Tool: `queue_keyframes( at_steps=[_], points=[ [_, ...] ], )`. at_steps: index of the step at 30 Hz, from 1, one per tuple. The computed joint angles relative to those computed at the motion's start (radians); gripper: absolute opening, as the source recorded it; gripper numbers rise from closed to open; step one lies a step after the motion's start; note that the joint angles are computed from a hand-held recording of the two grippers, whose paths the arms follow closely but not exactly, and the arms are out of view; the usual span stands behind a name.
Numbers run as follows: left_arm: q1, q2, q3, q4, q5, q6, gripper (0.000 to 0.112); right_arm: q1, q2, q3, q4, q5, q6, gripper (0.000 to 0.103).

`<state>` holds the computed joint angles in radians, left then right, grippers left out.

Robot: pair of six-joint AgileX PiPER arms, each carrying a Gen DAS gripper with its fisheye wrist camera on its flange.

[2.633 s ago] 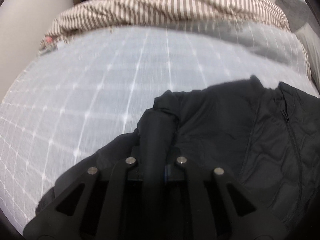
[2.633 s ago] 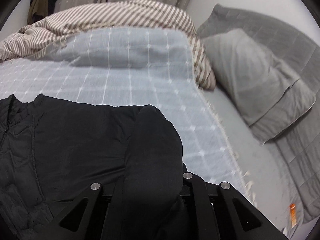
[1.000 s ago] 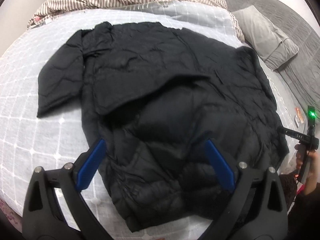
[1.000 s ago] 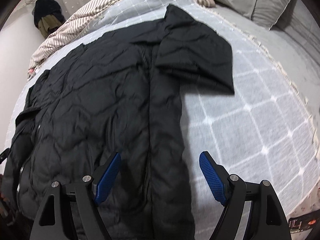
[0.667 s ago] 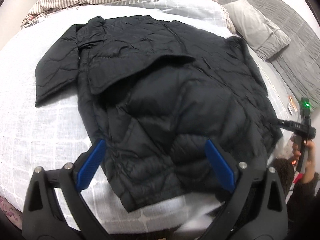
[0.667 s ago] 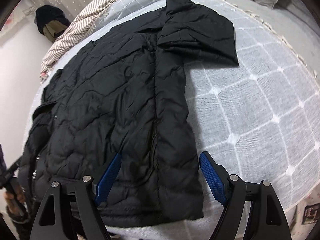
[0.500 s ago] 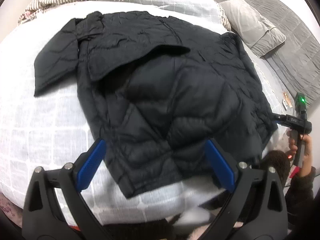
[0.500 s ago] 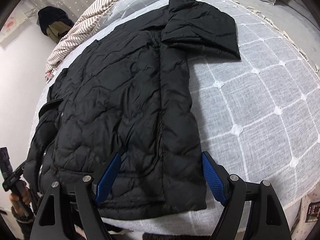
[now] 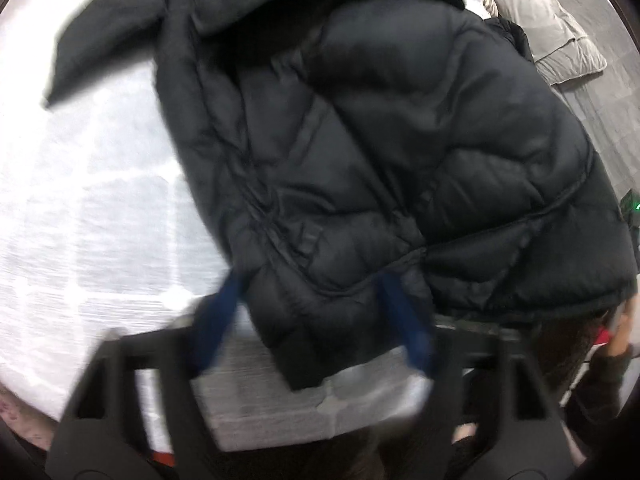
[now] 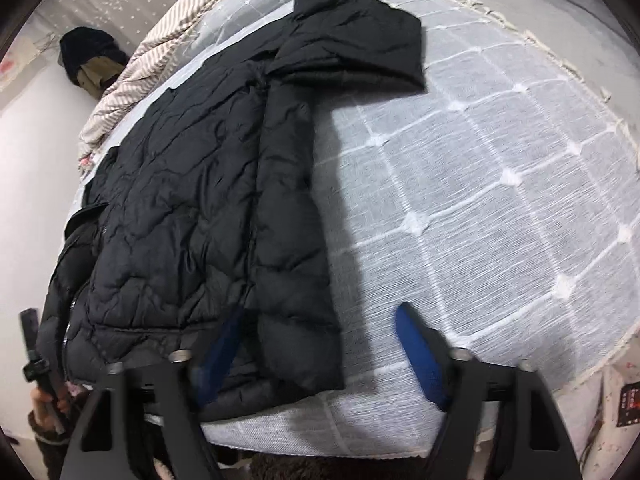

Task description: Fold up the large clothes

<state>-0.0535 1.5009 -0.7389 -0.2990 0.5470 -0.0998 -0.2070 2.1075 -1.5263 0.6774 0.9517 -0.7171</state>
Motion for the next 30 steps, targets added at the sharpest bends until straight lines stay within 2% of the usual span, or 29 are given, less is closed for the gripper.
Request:
queue_keyframes(
  at_steps=[1,2,4,8,10,12,14,16,18,19,20,21,22,23,25,27,30],
  points=[
    [-0.010,-0.011,0.009,0.008,-0.019,-0.007,0.040,-0.004,0.008,-0.003,0.016,0.020,-0.020,0.027],
    [-0.013,-0.025,0.010,0.000,-0.016,0.001,0.019,-0.005,0.016,-0.008,0.031,0.044,-0.037,0.014],
    [-0.022,-0.097,0.016,0.050,0.007,-0.057,0.013,0.003,-0.014,0.021,0.024,0.004,-0.056,0.009],
    [0.007,-0.289,0.055,0.169,0.093,-0.150,0.011,-0.015,-0.098,0.065,0.011,-0.075,-0.072,0.007],
    [0.063,-0.335,0.080,0.147,0.147,-0.094,0.011,-0.008,-0.123,0.072,-0.074,-0.147,-0.022,0.007],
    [0.111,-0.311,0.115,0.101,0.163,-0.020,0.011,0.002,-0.101,0.053,-0.154,-0.161,0.032,0.007],
    [0.048,-0.212,0.128,0.211,0.148,-0.105,0.013,0.037,-0.076,0.055,-0.267,-0.204,0.109,0.008],
    [0.020,-0.199,0.133,0.254,0.128,-0.160,0.017,0.073,-0.060,0.089,-0.359,-0.274,0.169,0.008],
    [-0.022,-0.222,0.109,0.321,0.163,-0.255,0.023,0.080,-0.086,0.119,-0.366,-0.307,0.191,0.012],
    [-0.042,-0.246,0.104,0.368,0.178,-0.296,0.033,0.079,-0.100,0.128,-0.370,-0.309,0.199,0.015],
    [-0.077,-0.262,0.091,0.428,0.198,-0.358,0.052,0.084,-0.113,0.140,-0.377,-0.315,0.206,0.019],
    [-0.116,-0.264,0.070,0.481,0.219,-0.422,0.062,0.087,-0.129,0.150,-0.390,-0.322,0.214,0.022],
    [-0.147,-0.272,0.054,0.529,0.239,-0.475,0.076,0.091,-0.150,0.167,-0.410,-0.338,0.226,0.034],
    [-0.178,-0.282,0.035,0.576,0.257,-0.523,0.077,0.099,-0.175,0.188,-0.426,-0.362,0.236,0.048],
    [-0.216,-0.288,0.003,0.622,0.281,-0.565,0.078,0.116,-0.224,0.225,-0.431,-0.409,0.243,0.068],
    [-0.221,-0.270,-0.043,0.623,0.270,-0.549,0.079,0.130,-0.268,0.257,-0.387,-0.440,0.207,0.071],
    [-0.200,-0.226,-0.121,0.616,0.253,-0.509,0.079,0.171,-0.296,0.243,-0.363,-0.422,0.209,0.071]
  ],
)
